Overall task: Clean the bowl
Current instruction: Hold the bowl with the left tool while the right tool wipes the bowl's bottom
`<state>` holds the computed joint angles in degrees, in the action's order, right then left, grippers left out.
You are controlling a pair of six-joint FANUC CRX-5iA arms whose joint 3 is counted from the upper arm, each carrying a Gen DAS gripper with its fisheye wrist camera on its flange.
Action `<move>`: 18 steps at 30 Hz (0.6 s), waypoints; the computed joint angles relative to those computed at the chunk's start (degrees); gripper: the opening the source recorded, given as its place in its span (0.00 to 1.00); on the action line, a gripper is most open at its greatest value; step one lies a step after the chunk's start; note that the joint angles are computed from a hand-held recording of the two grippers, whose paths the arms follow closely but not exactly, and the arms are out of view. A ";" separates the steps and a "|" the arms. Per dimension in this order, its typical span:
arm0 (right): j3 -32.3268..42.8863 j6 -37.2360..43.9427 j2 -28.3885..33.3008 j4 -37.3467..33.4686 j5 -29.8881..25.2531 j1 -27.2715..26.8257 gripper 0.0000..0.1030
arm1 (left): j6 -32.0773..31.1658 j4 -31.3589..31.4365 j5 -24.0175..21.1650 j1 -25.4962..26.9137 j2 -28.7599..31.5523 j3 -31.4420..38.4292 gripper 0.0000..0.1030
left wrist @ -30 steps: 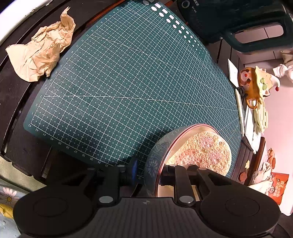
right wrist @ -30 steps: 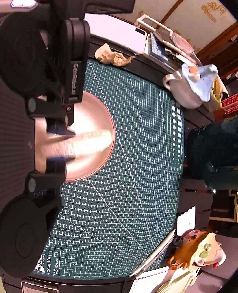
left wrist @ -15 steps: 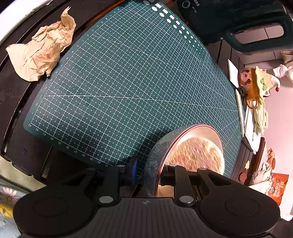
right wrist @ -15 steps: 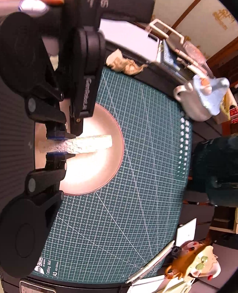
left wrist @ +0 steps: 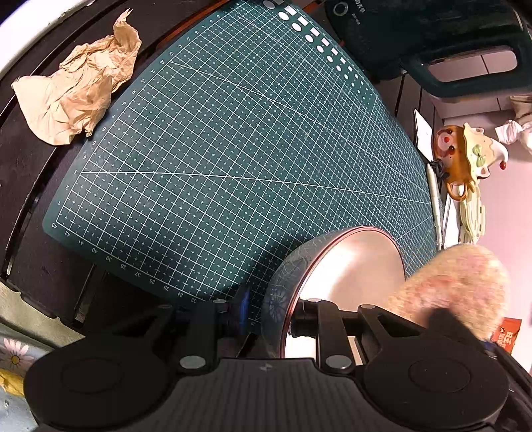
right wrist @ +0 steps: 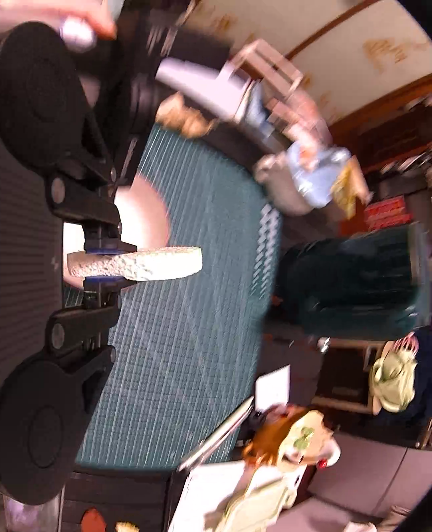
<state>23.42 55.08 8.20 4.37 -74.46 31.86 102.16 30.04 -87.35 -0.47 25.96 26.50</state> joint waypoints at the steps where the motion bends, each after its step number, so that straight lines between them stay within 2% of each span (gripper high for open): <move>1: -0.29 0.00 -0.26 -0.52 0.70 -0.19 0.10 | 0.01 0.06 0.00 0.02 -0.01 -0.05 0.22; 4: -0.45 0.04 0.93 -0.51 0.90 0.28 0.11 | 0.08 0.29 -0.04 0.15 0.00 -0.19 0.22; 7: 1.08 2.35 3.23 -3.27 -0.80 -0.24 0.12 | 0.09 0.36 -0.07 0.24 -0.07 -0.30 0.22; 11: 2.01 2.75 5.46 -3.55 -3.18 -0.26 0.14 | 0.01 0.33 -0.11 0.29 -0.20 -0.42 0.22; 15: 1.75 4.24 4.97 -6.78 -1.65 -2.03 0.19 | -0.14 0.17 -0.09 0.24 -0.44 -0.61 0.22; 18: 0.33 3.99 4.02 -5.41 0.85 -1.86 0.22 | -0.17 0.18 -0.14 0.26 -0.51 -0.64 0.22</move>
<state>23.75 59.06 12.22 -1.04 -73.61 30.01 101.98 30.22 -87.48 -0.21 25.46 25.86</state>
